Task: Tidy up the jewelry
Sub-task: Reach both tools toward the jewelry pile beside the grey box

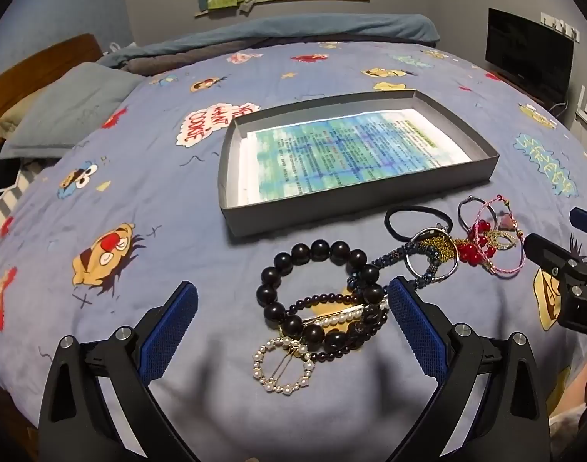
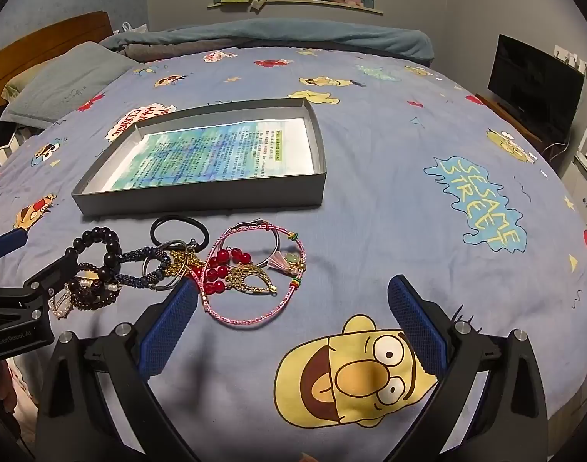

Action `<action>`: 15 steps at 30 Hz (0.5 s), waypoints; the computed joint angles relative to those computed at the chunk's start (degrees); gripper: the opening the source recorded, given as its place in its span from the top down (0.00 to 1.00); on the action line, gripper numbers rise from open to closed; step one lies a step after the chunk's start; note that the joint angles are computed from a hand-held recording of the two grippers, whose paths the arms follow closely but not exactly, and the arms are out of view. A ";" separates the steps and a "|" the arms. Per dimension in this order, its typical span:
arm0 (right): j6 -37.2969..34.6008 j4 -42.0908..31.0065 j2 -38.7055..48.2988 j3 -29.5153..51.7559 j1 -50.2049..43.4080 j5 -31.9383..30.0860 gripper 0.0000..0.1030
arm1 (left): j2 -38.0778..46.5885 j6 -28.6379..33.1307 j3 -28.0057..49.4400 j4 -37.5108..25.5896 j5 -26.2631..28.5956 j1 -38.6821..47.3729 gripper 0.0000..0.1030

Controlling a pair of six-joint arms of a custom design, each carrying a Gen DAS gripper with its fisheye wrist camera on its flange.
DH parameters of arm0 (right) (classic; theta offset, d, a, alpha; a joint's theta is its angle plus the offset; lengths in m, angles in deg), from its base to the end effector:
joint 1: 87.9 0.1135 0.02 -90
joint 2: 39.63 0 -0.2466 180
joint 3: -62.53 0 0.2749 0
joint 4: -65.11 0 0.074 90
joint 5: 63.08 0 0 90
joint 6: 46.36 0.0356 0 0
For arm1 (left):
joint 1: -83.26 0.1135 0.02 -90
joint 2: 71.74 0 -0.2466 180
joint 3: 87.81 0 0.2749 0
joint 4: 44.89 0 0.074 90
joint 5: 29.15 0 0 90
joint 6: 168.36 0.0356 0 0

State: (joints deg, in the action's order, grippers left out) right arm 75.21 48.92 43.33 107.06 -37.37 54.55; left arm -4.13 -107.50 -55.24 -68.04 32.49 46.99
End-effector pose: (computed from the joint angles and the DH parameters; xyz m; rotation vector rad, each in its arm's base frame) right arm 0.1820 0.1950 0.1013 -0.2071 2.3697 0.0570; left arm 0.1766 -0.1086 0.0942 -0.0234 2.4204 0.1416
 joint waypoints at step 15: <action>-7.56 10.28 -6.19 -8.29 -4.77 -7.78 0.05 | -10.21 11.04 -8.28 4.60 5.24 8.29 0.05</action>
